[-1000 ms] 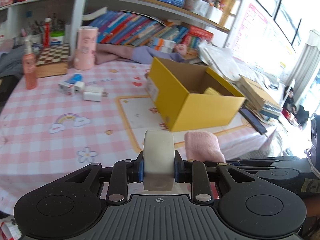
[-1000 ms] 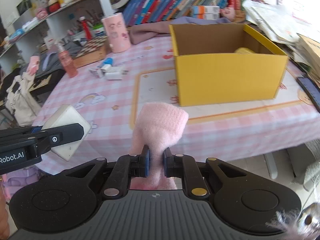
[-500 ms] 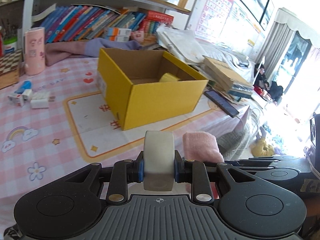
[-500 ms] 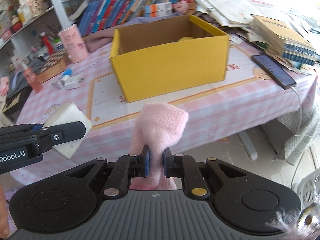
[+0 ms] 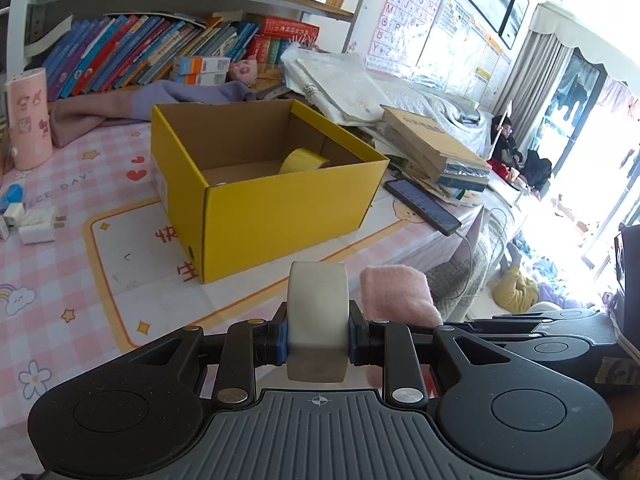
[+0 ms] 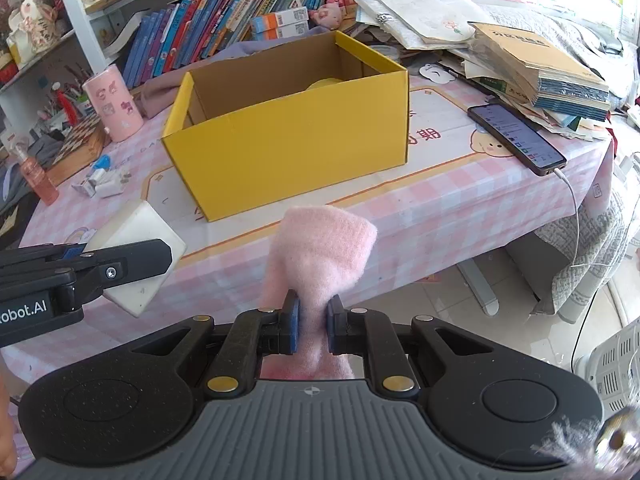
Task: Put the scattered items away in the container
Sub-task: 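Carry the eraser block and pink glove with both tools over the yellow box, then lower both tools into the box and open them, releasing eraser and glove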
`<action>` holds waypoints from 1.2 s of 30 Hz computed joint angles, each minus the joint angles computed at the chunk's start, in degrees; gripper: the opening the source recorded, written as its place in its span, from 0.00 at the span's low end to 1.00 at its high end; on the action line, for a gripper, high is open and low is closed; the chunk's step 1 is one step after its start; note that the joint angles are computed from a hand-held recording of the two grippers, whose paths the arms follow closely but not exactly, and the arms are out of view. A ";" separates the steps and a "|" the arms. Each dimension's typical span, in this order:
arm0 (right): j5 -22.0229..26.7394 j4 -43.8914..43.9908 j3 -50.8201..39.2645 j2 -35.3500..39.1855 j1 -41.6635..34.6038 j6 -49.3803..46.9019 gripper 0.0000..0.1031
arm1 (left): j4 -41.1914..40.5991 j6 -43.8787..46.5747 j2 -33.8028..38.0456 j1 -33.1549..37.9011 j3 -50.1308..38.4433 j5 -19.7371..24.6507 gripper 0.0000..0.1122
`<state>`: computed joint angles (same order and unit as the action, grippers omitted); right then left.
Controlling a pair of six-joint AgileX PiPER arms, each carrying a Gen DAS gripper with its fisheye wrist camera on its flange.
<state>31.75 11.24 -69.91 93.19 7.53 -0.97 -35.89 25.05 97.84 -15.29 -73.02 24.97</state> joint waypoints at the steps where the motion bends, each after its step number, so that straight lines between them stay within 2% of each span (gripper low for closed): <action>1: 0.05 0.67 -0.38 0.34 -0.39 -0.73 0.12 | 0.71 -0.64 0.37 -0.34 -0.54 -0.06 0.22; 16: 4.00 12.89 -11.05 8.47 -6.23 -17.49 0.12 | 17.27 -18.78 6.34 -4.16 -10.48 -0.62 0.22; 24: 3.01 22.36 -16.86 11.28 -9.28 -30.84 0.12 | 28.84 -29.73 8.05 -6.65 -15.12 -3.58 0.22; 29: 5.87 29.12 -24.50 15.50 -11.38 -37.30 0.12 | 36.63 -37.38 10.88 -7.26 -20.77 -3.61 0.22; 36: 12.28 30.38 -40.14 24.08 -12.15 -38.71 0.12 | 46.83 -46.23 16.64 -7.89 -31.48 -0.51 0.22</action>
<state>44.03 41.63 -110.05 117.27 -4.62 -39.68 10.95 -21.18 114.48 -23.18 -104.50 24.46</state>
